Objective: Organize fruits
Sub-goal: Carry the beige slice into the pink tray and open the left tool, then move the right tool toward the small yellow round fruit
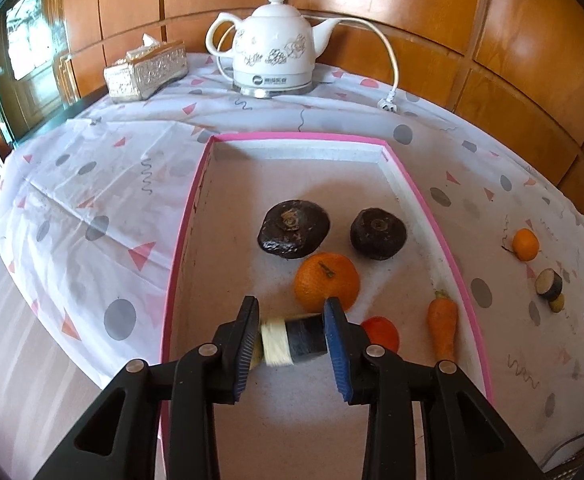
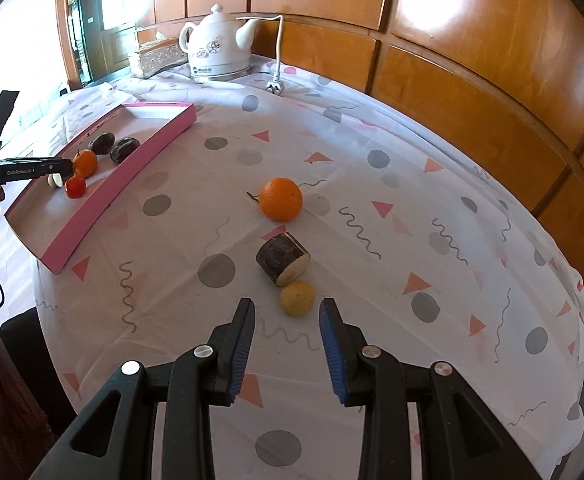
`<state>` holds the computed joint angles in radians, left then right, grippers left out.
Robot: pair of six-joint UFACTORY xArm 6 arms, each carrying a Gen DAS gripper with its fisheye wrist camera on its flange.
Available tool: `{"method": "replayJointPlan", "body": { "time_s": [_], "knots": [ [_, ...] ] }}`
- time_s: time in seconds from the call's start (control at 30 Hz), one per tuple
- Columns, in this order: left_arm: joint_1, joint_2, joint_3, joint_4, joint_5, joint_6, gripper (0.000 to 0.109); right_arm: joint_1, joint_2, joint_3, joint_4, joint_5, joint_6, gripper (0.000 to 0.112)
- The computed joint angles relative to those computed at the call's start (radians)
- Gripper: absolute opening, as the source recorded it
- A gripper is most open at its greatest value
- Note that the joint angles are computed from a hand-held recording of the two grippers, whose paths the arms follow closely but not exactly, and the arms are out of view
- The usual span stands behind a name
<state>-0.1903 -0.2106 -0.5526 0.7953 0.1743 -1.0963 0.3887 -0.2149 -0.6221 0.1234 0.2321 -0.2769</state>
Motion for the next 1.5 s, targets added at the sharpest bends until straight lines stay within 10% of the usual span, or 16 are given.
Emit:
{"method": "replayJointPlan", "body": {
  "time_s": [0.3, 1.5],
  "knots": [
    [-0.033, -0.07, -0.035, 0.321, 0.086, -0.272, 0.049, 0.0, 0.047, -0.035, -0.068, 0.004, 0.079, 0.034],
    [-0.115, -0.05, -0.053, 0.325, 0.066, -0.307, 0.067, -0.028, 0.075, -0.06, -0.156, -0.006, 0.211, 0.034]
  ]
}}
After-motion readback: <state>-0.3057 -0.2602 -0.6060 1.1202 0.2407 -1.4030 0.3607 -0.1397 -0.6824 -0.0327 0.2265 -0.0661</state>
